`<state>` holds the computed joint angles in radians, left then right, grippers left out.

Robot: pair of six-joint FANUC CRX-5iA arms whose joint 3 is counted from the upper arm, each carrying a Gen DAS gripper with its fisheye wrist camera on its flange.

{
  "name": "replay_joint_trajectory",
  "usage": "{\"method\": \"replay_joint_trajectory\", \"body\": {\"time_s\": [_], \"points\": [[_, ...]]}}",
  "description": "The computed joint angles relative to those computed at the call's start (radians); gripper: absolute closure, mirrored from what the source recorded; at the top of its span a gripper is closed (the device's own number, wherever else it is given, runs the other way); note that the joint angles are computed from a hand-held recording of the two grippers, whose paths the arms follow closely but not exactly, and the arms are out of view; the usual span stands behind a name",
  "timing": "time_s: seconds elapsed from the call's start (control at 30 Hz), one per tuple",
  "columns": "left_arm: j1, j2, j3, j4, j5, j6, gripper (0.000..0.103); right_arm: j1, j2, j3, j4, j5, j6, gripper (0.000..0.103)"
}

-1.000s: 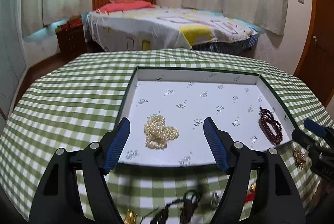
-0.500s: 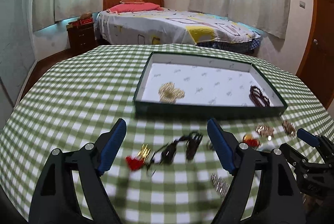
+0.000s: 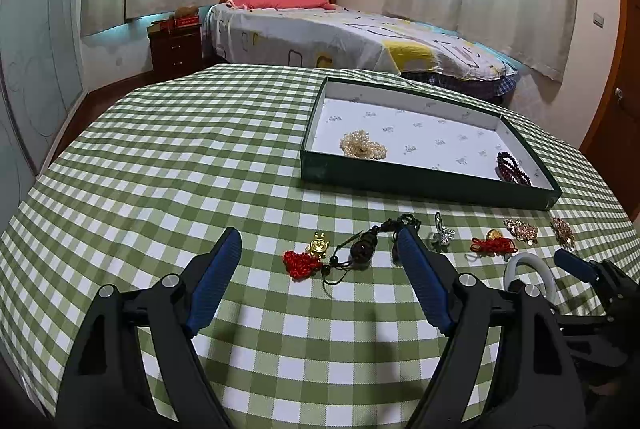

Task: Organize jewelry
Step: 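Grasp the white jade bangle with the right tool, then grasp the silver rhinestone brooch with the left tool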

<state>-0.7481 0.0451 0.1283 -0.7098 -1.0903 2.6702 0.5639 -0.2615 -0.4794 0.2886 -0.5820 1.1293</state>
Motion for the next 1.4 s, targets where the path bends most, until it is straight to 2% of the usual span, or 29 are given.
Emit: {"method": "replay_joint_trajectory", "body": {"time_s": [0.27,0.33,0.37,0.57,0.9,1.07,1.2,1.4], "points": [[-0.003,0.016,0.005,0.023,0.016,-0.023,0.025,-0.013,0.008,0.017,-0.046,-0.037,0.030,0.019],[-0.003,0.022,0.007,0.031,0.019,-0.030,0.025,-0.013,0.003,0.015,-0.048,-0.037,0.040,0.026],[-0.003,0.024,0.009,0.035,0.021,-0.034,0.025,-0.013,-0.003,0.014,-0.060,-0.034,0.058,0.034],[-0.008,0.040,0.017,0.063,0.034,-0.062,0.025,-0.022,-0.022,0.013,-0.095,-0.040,0.084,0.034],[-0.016,0.094,0.059,0.130,0.054,-0.146,0.025,-0.086,-0.036,0.026,-0.152,-0.037,0.102,0.034],[-0.017,0.139,0.094,0.161,0.016,-0.211,0.025,-0.104,-0.031,0.038,-0.194,-0.039,0.130,0.034],[-0.001,0.136,0.083,0.192,0.009,-0.215,0.029,-0.108,-0.031,0.041,-0.206,-0.037,0.139,0.034],[0.003,0.121,0.065,0.205,0.026,-0.229,0.052,-0.111,-0.032,0.043,-0.216,-0.037,0.147,0.034]]}}
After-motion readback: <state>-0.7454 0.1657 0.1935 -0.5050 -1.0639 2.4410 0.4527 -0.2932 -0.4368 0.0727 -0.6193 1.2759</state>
